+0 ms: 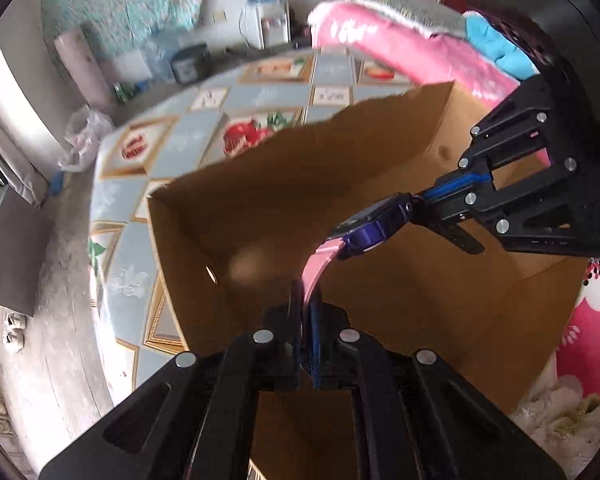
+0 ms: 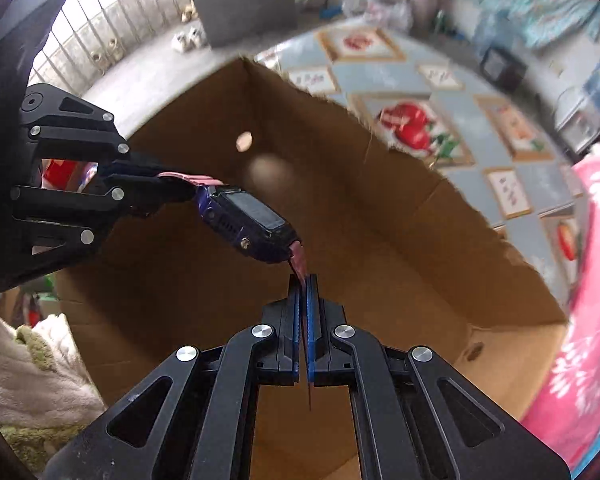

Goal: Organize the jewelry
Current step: 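Carry the watch with both grippers into the cardboard box and open them, then withdraw both grippers from the box back over the table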

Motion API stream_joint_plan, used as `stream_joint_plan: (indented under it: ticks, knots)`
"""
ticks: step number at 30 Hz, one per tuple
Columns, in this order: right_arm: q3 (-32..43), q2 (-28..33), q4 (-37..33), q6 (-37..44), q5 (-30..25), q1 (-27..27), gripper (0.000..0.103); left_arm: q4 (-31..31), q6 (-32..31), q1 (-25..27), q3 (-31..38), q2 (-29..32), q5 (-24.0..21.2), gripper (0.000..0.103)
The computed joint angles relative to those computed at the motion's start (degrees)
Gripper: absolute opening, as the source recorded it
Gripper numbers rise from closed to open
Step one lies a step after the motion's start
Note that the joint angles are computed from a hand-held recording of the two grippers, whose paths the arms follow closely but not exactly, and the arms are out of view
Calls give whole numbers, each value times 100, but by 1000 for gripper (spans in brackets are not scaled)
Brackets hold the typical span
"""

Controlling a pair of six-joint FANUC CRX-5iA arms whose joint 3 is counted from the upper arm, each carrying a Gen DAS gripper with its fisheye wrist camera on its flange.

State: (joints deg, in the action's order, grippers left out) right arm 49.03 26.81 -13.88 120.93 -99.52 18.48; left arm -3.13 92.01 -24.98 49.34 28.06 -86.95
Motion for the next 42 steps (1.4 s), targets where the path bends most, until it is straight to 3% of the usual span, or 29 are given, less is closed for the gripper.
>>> stream_joint_plan:
  ticks: [4,7,9,12,14,18,22,27,30,33,36,38,42]
  knots:
    - [1698,1214,-2,-157,-1289,-14,9,228,-169,60,666,529,-556,8]
    - [2326,1681,-35,-431,-1719,-49,12,187,-281,63,1276,886,-954,13]
    - [2470,1795,-33,-552,-1780,-68,24,188,-275,90,1403,937,-976,15]
    - [1620,1227,90,-427,-1026,-66,35,115,-159,110,1136,720,-675,25]
    - [1338,1003,71,-438,-832,-82,36,-56,-23,83,841,465,-378,39]
    - [532,347,117,-534,-367,-139,37,-313,312,68,146,-144,193,47]
    - [-159,-389,-80,-644,208,-364,47,-596,837,17,-652,-910,688,63]
    - [-878,-1306,-499,-938,1079,-716,70,-757,1525,-63,-1804,-1942,1305,77]
    - [-1989,-2473,-847,-1043,1802,-1019,86,-925,1965,-196,-2513,-2566,1641,86]
    - [-2987,-3314,-1040,-1007,2433,-1262,95,-1228,2600,-493,-3210,-3096,1750,92]
    - [-3618,-3722,-793,-1180,2571,-1308,95,-1372,3058,-838,-3723,-3285,1529,94]
    - [-4407,-4031,-36,-1831,2842,-816,95,-1436,3302,-1026,-3898,-3227,1312,94]
    - [-5408,-4087,897,-3112,2815,14,95,-1394,3578,-1135,-4242,-3063,1144,94]
